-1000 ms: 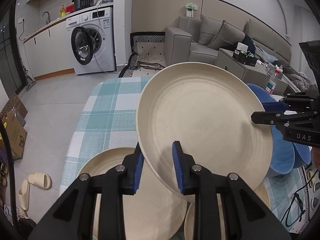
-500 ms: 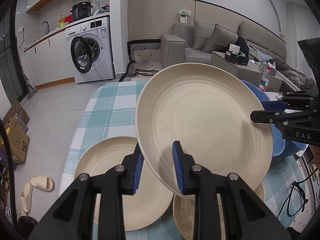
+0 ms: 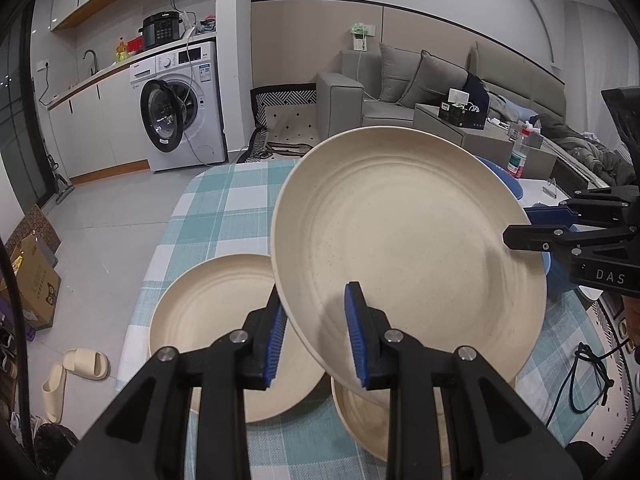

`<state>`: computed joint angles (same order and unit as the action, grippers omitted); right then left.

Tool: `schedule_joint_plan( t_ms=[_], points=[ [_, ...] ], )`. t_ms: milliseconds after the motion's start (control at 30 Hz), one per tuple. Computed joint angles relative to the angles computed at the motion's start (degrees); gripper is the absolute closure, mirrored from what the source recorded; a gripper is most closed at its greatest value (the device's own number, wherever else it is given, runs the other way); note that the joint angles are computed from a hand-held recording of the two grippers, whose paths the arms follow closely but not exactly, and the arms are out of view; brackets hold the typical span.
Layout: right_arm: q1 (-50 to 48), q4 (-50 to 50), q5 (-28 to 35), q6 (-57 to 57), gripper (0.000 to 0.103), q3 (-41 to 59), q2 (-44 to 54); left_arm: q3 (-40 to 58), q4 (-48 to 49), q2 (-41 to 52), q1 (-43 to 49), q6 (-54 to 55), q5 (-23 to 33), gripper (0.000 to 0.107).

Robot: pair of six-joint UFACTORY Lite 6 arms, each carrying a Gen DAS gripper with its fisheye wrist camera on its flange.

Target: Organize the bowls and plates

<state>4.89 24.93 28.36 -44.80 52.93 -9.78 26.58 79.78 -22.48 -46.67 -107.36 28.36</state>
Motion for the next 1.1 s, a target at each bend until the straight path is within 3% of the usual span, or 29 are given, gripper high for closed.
schedule_joint_plan(
  t_ms=[633,1100],
  points=[
    [-4.07,14.93,-2.08,-12.88,0.077,-18.76,-15.85,-7.36,-3.07,-6.9,-9.38,-3.43,6.79,0.08],
    [-12.64,32.67,1.09,-30.34,0.077,-26.05,-16.29,-7.75,-0.86,-2.99,-11.43,-7.91,6.41,0.08]
  ],
)
